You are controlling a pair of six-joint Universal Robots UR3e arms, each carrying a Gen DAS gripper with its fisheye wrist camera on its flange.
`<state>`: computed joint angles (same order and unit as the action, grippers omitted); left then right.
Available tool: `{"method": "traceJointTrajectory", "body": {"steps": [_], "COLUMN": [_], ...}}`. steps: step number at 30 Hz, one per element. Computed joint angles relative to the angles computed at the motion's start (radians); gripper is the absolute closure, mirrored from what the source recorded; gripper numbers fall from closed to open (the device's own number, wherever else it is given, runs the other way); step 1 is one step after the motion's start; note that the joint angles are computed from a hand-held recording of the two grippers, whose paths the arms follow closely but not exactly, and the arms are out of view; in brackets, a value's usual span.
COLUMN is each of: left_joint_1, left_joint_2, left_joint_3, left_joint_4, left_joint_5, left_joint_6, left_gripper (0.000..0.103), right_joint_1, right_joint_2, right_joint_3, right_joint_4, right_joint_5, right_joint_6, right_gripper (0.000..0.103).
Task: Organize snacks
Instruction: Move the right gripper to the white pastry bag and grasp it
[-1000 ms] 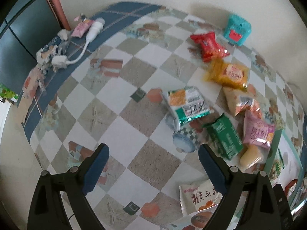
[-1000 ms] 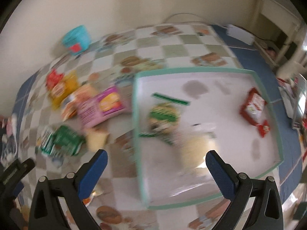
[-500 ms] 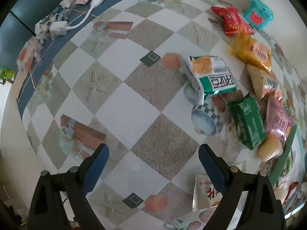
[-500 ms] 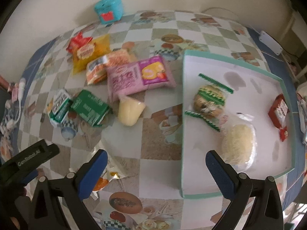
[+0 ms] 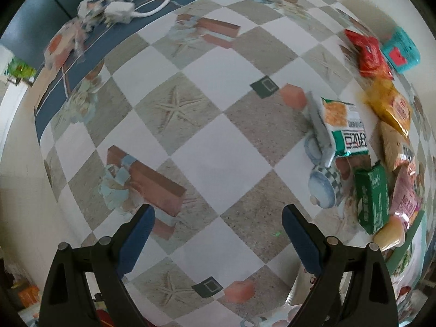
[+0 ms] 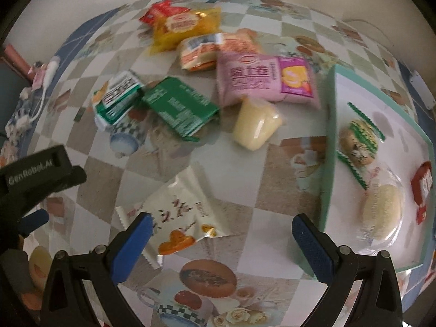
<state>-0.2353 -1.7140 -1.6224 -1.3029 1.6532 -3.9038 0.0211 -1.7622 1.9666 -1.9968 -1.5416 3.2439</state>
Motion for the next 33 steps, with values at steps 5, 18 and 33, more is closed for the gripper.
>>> {"method": "traceJointTrajectory", "body": {"steps": [5,18,33], "left_joint_1": [0.048,0.118,0.058], "left_joint_2": [0.068,0.119,0.062], "left_joint_3": [-0.079,-0.165,-0.053], "left_joint_4": [0.016,0.051,0.009], "left_joint_5": [-0.005,-0.015,-0.018], "left_joint_6": [0.01,0.067,0.019], "left_gripper": [0.009,0.009,0.009], "right_joint_1": [0.051,0.108,0.034], "right_joint_2": [0.04,0.157,0.057], "right_joint_3": [-0.014,-0.021,0.018], "right_joint_4": [-0.001,-0.105,-0.048], "right_joint_5": [0.029,0.008,0.075], "right_joint_6": [-0.012,0.04,0.062], "right_gripper": [0.0,0.0,0.024]}}
